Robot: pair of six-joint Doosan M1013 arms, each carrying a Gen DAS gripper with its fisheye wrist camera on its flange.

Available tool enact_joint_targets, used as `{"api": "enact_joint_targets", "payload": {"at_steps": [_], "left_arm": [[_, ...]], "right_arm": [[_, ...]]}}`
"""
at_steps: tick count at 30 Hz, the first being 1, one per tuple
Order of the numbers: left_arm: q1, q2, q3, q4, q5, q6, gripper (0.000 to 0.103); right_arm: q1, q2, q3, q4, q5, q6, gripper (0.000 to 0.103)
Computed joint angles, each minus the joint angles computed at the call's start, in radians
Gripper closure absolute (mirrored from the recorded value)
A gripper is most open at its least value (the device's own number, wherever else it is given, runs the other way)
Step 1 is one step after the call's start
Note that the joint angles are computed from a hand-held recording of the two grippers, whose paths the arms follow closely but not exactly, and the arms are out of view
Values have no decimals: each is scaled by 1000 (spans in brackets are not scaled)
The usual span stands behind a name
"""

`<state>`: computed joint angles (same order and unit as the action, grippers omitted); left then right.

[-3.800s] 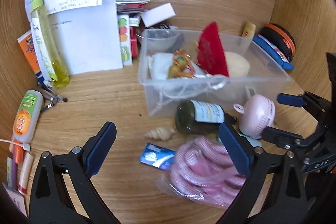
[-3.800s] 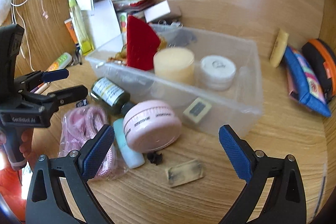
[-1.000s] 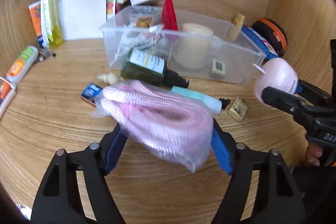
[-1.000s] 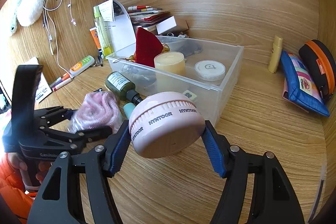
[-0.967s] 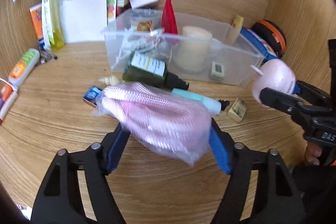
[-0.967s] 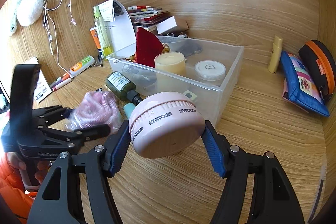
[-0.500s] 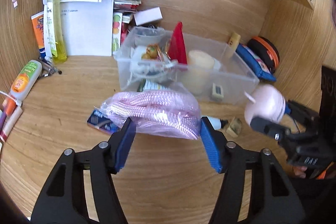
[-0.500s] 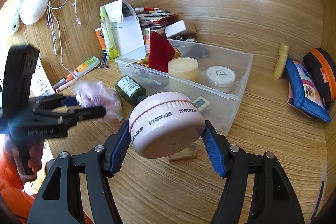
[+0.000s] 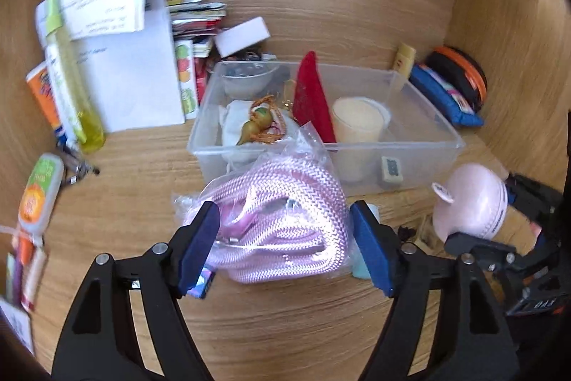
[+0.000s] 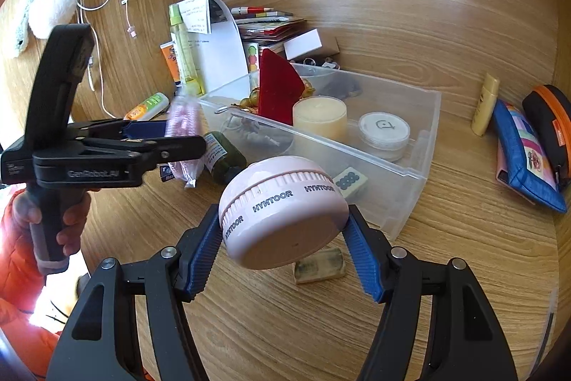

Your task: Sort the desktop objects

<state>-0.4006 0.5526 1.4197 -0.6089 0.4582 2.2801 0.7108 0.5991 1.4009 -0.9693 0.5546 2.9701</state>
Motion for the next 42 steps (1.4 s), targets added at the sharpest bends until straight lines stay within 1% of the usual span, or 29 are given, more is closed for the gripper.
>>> {"api": "enact_joint_targets", "payload": {"at_steps": [1, 2, 4, 6, 7, 10, 11, 14, 16, 17, 19, 22, 23, 27, 29, 32, 36, 39, 40, 42], "left_arm": [[-1, 0, -3, 15, 7, 14, 28], [1, 1, -8, 14, 29, 59, 27], [5, 4, -18, 19, 66, 119, 21], [2, 4, -18, 85, 65, 168, 15], [-3, 6, -16, 153, 51, 174, 10], [-14, 22, -33, 294, 68, 140, 9], [-17, 30, -41, 324, 77, 132, 9], [-24, 42, -49, 357, 74, 113, 5], [-28, 52, -56, 388, 70, 68, 5], [-28, 61, -71, 393, 92, 44, 5], [-25, 61, -73, 346, 94, 62, 5], [-24, 39, -46, 305, 56, 82, 5], [-22, 25, -29, 283, 33, 97, 5], [-11, -3, 5, 223, -7, 132, 5], [2, -13, 20, 191, -7, 129, 5], [29, -10, 14, 153, 53, 99, 5], [59, -19, 37, 146, 53, 36, 5], [76, -11, 34, 126, 88, 14, 5], [78, -12, 39, 129, 87, 12, 5], [74, -10, 49, 195, 51, -24, 5]], "right_arm": [[1, 1, -2, 1, 4, 1, 40], [2, 1, -3, 0, 10, 2, 40], [3, 1, -5, 1, 23, 4, 40], [5, 1, -7, 0, 38, 9, 40], [5, 1, -8, -1, 44, 12, 40], [3, 0, -8, -1, 49, 31, 40], [2, 0, -8, -1, 48, 36, 40], [3, 4, -13, -5, 57, 57, 40], [5, 7, -17, -8, 62, 67, 40], [7, 8, -20, -9, 65, 69, 40], [9, 11, -25, -7, 73, 66, 40], [11, 14, -33, 6, 87, 50, 40], [11, 14, -34, 8, 90, 48, 40], [10, 13, -34, 3, 94, 52, 40], [6, 12, -33, 3, 84, 51, 40], [3, 15, -35, 7, 71, 50, 40], [2, 19, -37, 9, 51, 56, 40], [0, 18, -35, 10, 34, 64, 40], [-1, 17, -35, 10, 31, 68, 40], [-1, 17, -37, 10, 26, 70, 40]]}}
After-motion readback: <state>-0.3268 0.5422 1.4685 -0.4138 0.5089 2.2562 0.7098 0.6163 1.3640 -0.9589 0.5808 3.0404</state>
